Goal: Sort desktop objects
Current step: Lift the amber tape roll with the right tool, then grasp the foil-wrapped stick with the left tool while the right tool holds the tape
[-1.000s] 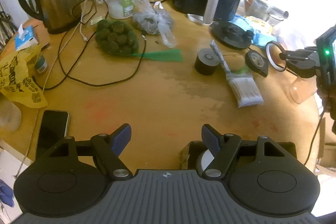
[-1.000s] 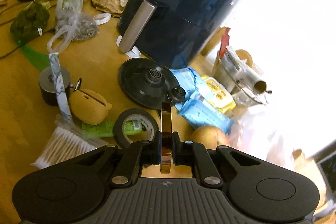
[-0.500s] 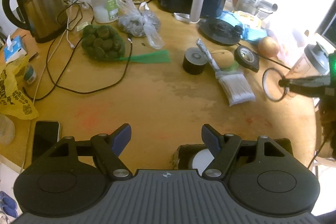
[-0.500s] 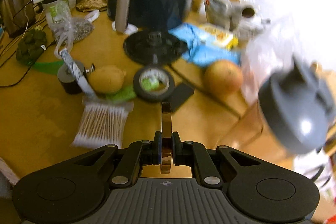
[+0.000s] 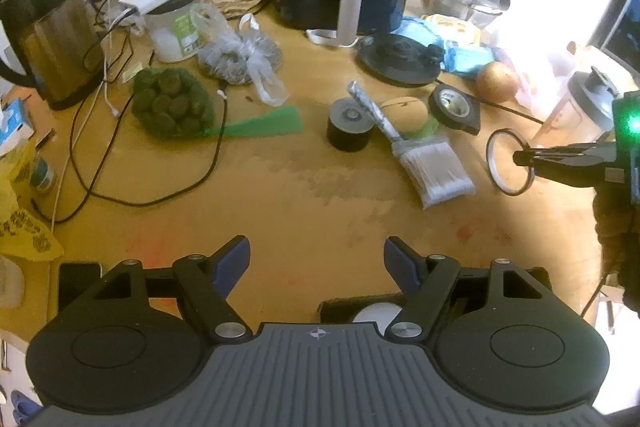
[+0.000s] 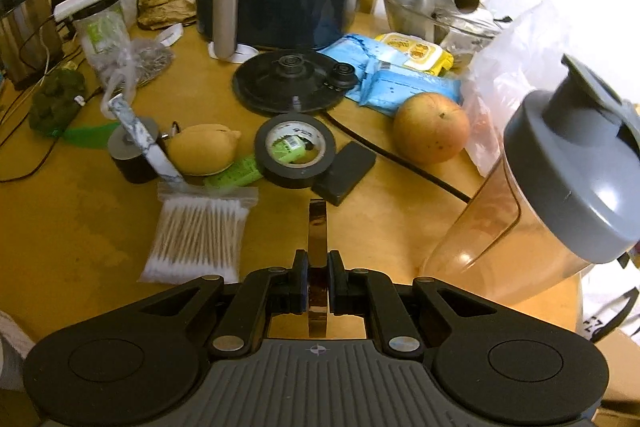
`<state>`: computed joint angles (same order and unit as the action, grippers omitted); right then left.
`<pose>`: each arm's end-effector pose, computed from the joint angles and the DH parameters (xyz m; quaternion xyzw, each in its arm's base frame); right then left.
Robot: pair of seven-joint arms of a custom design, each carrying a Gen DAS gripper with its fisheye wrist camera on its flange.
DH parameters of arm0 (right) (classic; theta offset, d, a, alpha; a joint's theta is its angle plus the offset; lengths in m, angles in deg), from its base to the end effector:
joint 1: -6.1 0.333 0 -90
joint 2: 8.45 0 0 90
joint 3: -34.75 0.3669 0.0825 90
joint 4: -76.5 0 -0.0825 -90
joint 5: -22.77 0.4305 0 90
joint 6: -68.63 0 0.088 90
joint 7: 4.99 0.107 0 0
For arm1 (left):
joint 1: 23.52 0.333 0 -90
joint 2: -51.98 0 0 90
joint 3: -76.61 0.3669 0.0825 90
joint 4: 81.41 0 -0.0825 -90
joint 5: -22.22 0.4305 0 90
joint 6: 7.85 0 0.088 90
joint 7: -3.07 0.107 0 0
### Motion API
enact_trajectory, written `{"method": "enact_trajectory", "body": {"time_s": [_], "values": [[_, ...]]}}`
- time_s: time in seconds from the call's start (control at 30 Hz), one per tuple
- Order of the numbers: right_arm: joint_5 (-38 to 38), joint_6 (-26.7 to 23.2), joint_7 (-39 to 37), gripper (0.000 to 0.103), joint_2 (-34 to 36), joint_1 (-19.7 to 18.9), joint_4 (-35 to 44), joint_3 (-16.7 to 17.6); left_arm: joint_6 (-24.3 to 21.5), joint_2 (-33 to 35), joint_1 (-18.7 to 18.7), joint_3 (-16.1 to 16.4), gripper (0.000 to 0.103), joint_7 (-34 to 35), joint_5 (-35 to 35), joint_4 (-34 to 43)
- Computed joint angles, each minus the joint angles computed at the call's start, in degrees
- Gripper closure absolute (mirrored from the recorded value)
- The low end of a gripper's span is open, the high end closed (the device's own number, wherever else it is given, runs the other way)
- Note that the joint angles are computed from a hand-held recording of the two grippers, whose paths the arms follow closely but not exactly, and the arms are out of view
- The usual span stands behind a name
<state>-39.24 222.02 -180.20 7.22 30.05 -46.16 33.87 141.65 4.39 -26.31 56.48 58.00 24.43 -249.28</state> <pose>0.5661 0.2709 0.3058 -0.5563 0.7704 -0.2554 0.1783 0.3090 -0.1204 0.4312 -0.7541 0.5983 -0.1752 0.2066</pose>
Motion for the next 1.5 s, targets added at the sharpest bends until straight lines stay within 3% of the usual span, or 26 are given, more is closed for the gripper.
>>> {"method": "enact_trajectory", "body": {"time_s": [0.37,0.73,1.13,1.5], "values": [[-4.79,1.66,6.73,0.092,-3.31,-0.37,-3.55,0.14,5.05,4.81,1.98,-0.32,0.029,2.65,2.17,1.92],[-5.21,1.52,11.24,0.091,-7.87,-1.05,-8.39,3.28,15.11,11.93,3.30,0.20,0.030,5.85,1.30,3.16],[-4.14,1.36,15.27,0.091,-10.28,-0.48,-11.10,5.33,22.97,20.28,6.55,0.22,0.030,8.42,-1.49,5.58],[-2.74,0.68,18.54,0.091,-10.81,0.55,-11.76,6.40,30.59,30.05,4.34,5.35,0.038,13.91,-7.69,8.69]]}}
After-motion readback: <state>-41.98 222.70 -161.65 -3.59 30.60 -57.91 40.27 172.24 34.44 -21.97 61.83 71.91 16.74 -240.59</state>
